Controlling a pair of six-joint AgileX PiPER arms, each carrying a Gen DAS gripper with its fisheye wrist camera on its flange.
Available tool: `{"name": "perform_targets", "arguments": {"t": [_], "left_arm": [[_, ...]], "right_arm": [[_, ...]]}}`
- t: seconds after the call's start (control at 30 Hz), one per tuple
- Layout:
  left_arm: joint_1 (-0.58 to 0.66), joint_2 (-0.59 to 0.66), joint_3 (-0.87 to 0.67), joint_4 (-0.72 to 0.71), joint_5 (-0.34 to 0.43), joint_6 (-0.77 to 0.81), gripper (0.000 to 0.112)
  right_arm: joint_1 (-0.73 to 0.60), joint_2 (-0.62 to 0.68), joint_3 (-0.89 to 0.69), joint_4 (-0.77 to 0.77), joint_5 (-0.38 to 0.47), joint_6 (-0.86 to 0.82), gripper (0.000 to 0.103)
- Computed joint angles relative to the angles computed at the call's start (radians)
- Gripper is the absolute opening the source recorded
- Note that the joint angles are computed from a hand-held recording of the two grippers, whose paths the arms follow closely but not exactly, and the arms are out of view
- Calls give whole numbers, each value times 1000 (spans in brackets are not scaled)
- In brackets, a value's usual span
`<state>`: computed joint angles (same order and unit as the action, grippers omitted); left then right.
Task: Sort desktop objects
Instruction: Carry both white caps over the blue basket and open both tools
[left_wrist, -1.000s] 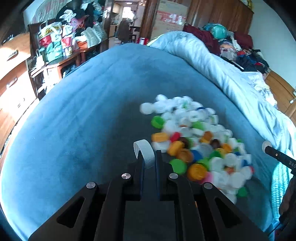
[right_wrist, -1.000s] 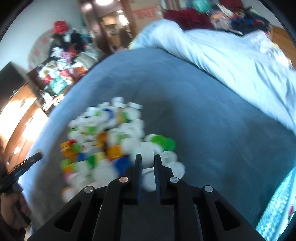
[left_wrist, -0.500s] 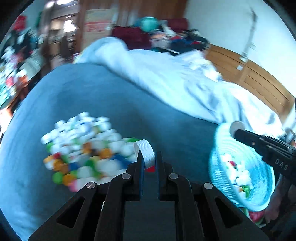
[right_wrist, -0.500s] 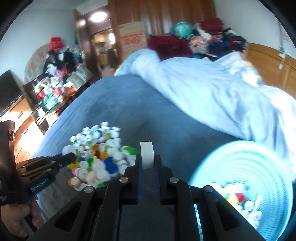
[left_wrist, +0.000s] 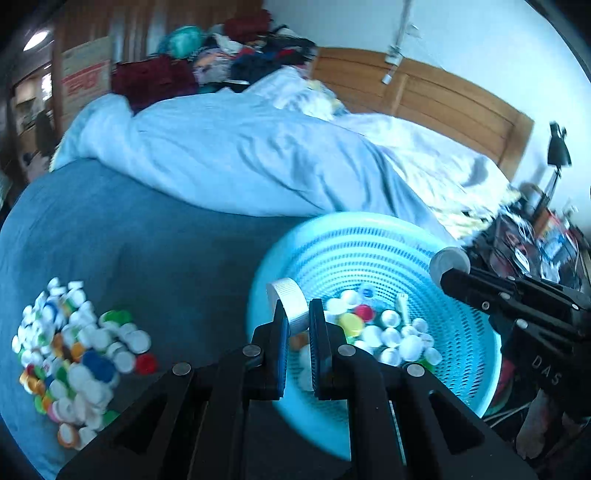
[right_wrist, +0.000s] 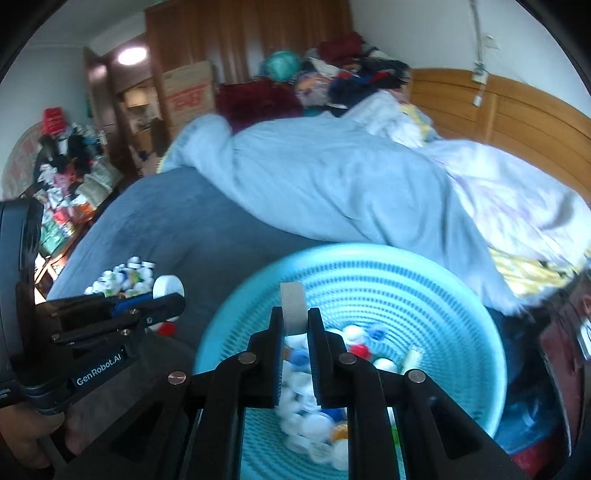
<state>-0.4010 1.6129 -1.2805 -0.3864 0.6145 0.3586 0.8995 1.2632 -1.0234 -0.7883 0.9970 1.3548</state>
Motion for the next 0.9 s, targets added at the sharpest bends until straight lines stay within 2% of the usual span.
{"name": "perform_targets", "arguments": {"t": [0.2, 0.4, 0.7, 0.9], "left_arm": [[-134, 94, -98, 148, 61, -148, 7], [-197, 191, -164, 237, 132, -222, 7], [-239, 274, -234, 276, 214, -243, 7], [-249, 306, -248, 292, 224, -257, 7]], "right_arm": [[-62, -69, 90, 79, -25, -40, 13], [-124, -109, 172, 140, -83, -69, 13], [-206, -125, 240, 225, -157, -145, 14], [-221, -128, 265, 240, -181, -151, 14]]}}
